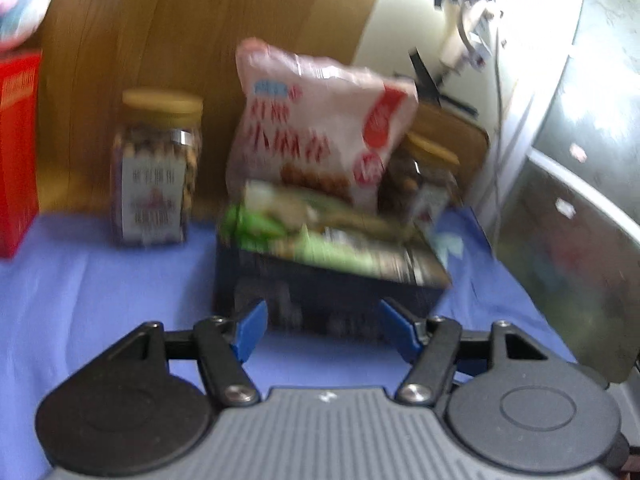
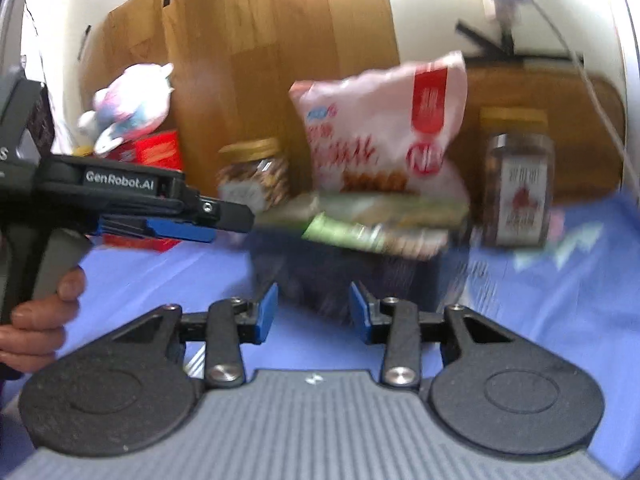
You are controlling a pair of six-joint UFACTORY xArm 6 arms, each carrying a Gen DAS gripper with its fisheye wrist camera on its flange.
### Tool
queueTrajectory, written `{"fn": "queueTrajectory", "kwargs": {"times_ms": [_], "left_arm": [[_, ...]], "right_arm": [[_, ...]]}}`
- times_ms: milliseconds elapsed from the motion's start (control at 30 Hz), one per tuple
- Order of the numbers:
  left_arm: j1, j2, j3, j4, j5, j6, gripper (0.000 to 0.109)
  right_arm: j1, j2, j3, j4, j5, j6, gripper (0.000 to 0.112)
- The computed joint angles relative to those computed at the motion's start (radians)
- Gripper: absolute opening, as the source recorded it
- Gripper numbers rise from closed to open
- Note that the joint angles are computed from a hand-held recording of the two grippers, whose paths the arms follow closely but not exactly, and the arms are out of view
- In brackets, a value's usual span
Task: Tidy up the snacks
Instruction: 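Move the left gripper to the pink stick pack and grasp it, then carry the pink stick pack into the black tin and release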
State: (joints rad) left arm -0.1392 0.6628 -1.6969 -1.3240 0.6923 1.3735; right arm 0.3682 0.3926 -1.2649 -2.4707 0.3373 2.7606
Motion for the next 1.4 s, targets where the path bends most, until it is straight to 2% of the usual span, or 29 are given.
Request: {"fn": "queueTrajectory", "kwargs": {"times_ms": [100, 133, 200, 267, 333, 433, 567, 700, 833, 900, 967, 1000, 1033, 1067, 1133, 1200, 1400], "left_arm": [[0.014, -0.043, 0.086, 0.025, 0.042, 0.012, 0.063], [0.014, -0.053, 0.108, 0.034, 0.050, 0.019, 0.063], [0.010, -0.072, 0.148, 0.043, 0.053, 0.036, 0.063], [0.006, -0.084, 0.172, 0.056, 0.063, 0.031, 0.063], [0.006, -0.093, 0.191, 0.062, 0.076, 0.024, 0.063], [-0.001, -0.111, 0.218, 0.063, 0.072, 0.026, 0.063], [-0.012, -0.131, 0.243, 0.060, 0.072, 0.033, 0.063], [-0.049, -0.134, 0.250, 0.043, 0.017, 0.062, 0.067], [-0.095, -0.095, 0.216, 0.069, -0.080, 0.041, 0.067], [-0.104, -0.079, 0.206, 0.095, -0.093, 0.011, 0.064], [-0.110, -0.072, 0.210, 0.121, -0.100, -0.010, 0.062], [-0.114, -0.069, 0.213, 0.131, -0.105, -0.017, 0.058], [-0.121, -0.075, 0.228, 0.109, -0.126, 0.011, 0.057], [-0.127, -0.085, 0.244, 0.101, -0.138, 0.030, 0.050], [-0.135, -0.110, 0.276, 0.088, -0.140, 0.045, 0.047], [-0.144, -0.132, 0.305, 0.071, -0.149, 0.073, 0.047], [-0.153, -0.167, 0.361, 0.063, -0.092, 0.106, 0.047]], "right_arm": [[0.037, -0.031, 0.066, -0.070, -0.016, 0.108, 0.055], [0.044, -0.034, 0.069, -0.074, -0.032, 0.105, 0.061], [0.067, -0.038, 0.084, -0.039, -0.056, 0.038, 0.066], [0.086, -0.030, 0.087, 0.009, -0.080, -0.048, 0.066], [0.096, -0.018, 0.092, 0.114, -0.095, -0.178, 0.065], [0.114, -0.061, 0.170, 0.238, -0.014, -0.308, 0.064], [0.126, -0.138, 0.293, 0.419, 0.140, -0.422, 0.064], [0.113, -0.208, 0.378, 0.363, 0.156, -0.288, 0.064], [0.143, -0.222, 0.402, 0.348, 0.185, -0.289, 0.064], [0.154, -0.218, 0.403, 0.343, 0.198, -0.302, 0.059], [0.146, -0.214, 0.402, 0.319, 0.183, -0.287, 0.048], [0.138, -0.204, 0.392, 0.305, 0.171, -0.274, 0.045], [0.137, -0.203, 0.393, 0.307, 0.168, -0.271, 0.040], [0.133, -0.198, 0.390, 0.309, 0.164, -0.269, 0.034], [0.130, -0.201, 0.397, 0.292, 0.158, -0.246, 0.024], [0.127, -0.218, 0.418, 0.278, 0.157, -0.236, 0.024], [0.170, -0.298, 0.531, 0.234, 0.201, -0.145, 0.023]]}}
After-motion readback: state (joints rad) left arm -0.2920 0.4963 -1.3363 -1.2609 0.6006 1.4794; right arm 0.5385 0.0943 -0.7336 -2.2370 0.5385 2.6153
